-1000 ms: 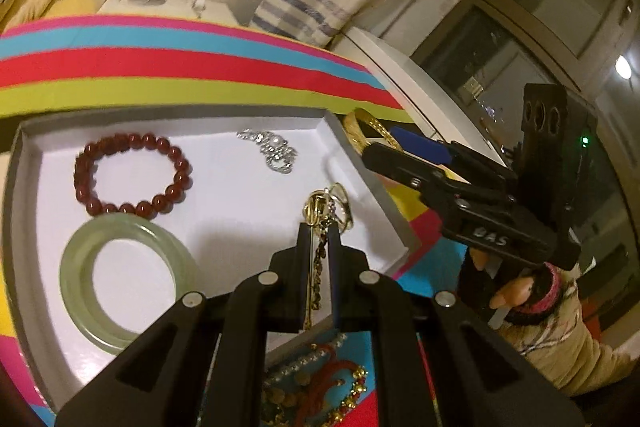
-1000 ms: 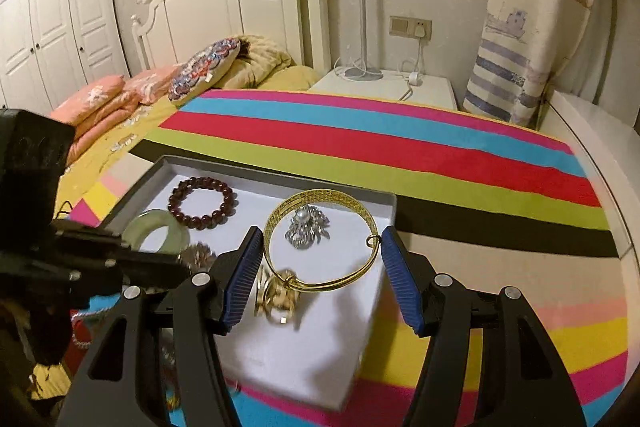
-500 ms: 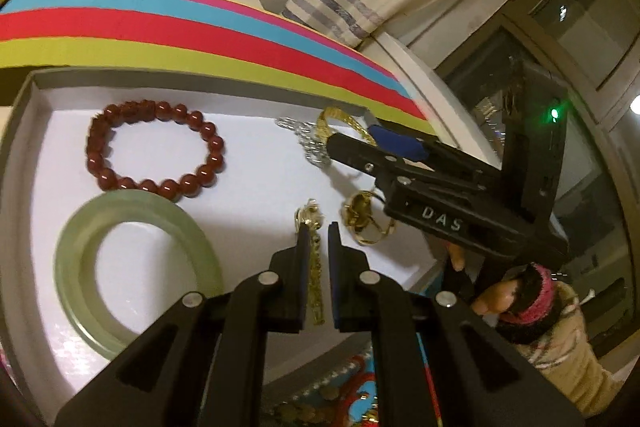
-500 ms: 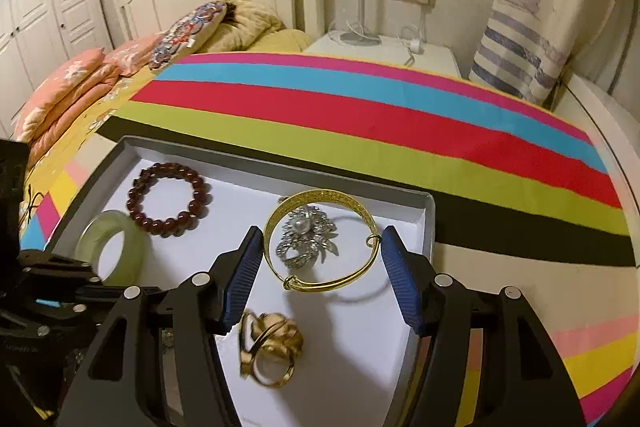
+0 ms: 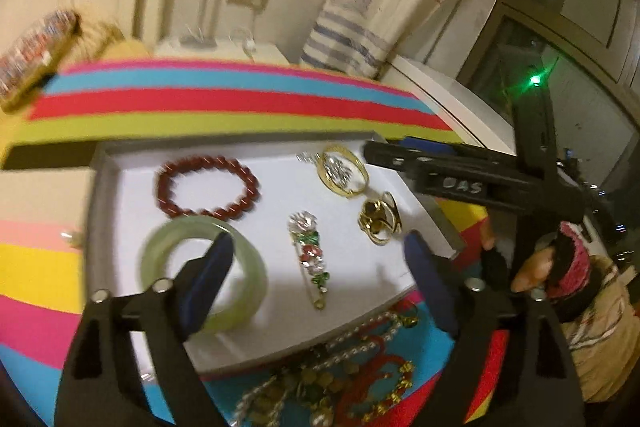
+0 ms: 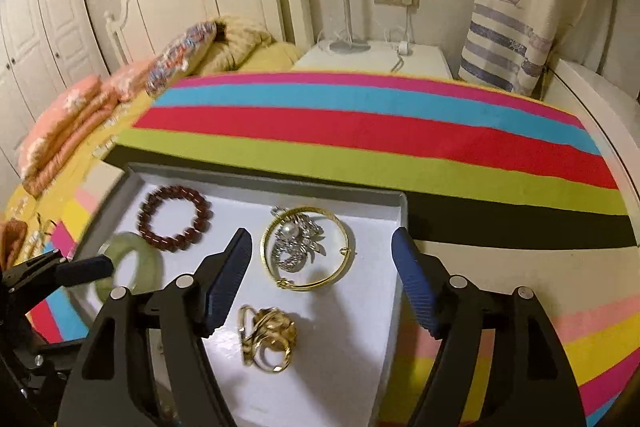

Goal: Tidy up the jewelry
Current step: 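Place the gold piece in the tray with left gripper while right places the gold bangle, then move both tools back over the remaining jewelry pile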

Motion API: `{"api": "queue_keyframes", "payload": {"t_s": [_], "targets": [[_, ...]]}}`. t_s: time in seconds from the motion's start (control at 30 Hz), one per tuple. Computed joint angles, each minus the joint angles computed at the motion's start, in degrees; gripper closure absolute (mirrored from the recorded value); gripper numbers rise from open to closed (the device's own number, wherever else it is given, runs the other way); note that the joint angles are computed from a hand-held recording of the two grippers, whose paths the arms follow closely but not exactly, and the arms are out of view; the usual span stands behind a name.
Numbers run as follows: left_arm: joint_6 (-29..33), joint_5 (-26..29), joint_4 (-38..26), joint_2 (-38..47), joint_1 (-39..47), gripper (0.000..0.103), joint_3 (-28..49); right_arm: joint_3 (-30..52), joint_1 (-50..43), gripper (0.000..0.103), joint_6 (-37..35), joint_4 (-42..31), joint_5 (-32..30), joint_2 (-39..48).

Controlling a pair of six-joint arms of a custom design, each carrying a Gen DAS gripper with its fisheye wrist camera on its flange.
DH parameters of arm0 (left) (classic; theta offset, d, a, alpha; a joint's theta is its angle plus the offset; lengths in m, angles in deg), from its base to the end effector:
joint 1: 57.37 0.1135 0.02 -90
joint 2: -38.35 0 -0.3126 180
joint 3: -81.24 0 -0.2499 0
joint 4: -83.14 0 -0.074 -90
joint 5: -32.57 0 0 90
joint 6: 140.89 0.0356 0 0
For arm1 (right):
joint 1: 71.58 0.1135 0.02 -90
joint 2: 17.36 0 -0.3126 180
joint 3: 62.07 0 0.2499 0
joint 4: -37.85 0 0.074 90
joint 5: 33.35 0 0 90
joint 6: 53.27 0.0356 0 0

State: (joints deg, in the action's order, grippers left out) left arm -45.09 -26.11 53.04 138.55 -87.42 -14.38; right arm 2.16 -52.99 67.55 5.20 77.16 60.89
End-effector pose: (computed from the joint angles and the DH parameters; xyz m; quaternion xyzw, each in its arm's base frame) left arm 0.3270 -0.2105 0.2780 0.3711 0.8180 -0.3205 0.3007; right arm 0.2622 0.0750 0.2809 0.1628 0.9023 0.0015 0.3992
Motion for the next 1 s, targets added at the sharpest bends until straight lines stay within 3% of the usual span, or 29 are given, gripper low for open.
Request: {"api": "queue_keyframes", "payload": {"t_s": [0.07,0.27,0.37,0.6,0.83,1.0], "targets": [[0.2,-4.2,3.3,-3.6,0.2,0.003,-3.1,-0.8,0.9,0.033,0.5,-0.1,0.4,-3.2],[2.6,-16.2,8.6,-11.8,1.1,0.002,-9.4,-2.6,7.2,0.025,2.6,-2.7,6.9,-12.4],[4.3,-18.9,10.2,-15.2,3.3,0.002,-12.4,-3.5,11.4,0.023,4.3,-5.1,11.3,-15.4],[6.5,-14.8,10.7,-20.2,11.3,0.002,-19.8,-7.1,21.0,0.019,11.8,-11.6,19.7,-20.1],[10.3,-12.8,14.0,-21.8,16.4,0.002,-28.1,-11.5,27.5,0.018,20.8,-14.3,20.6,-20.1],[11.7,-10.2,15.7,-22.0,19.5,0.002,-32.7,-13.0,32.2,0.018,24.1,-12.4,18.8,-14.2]]}}
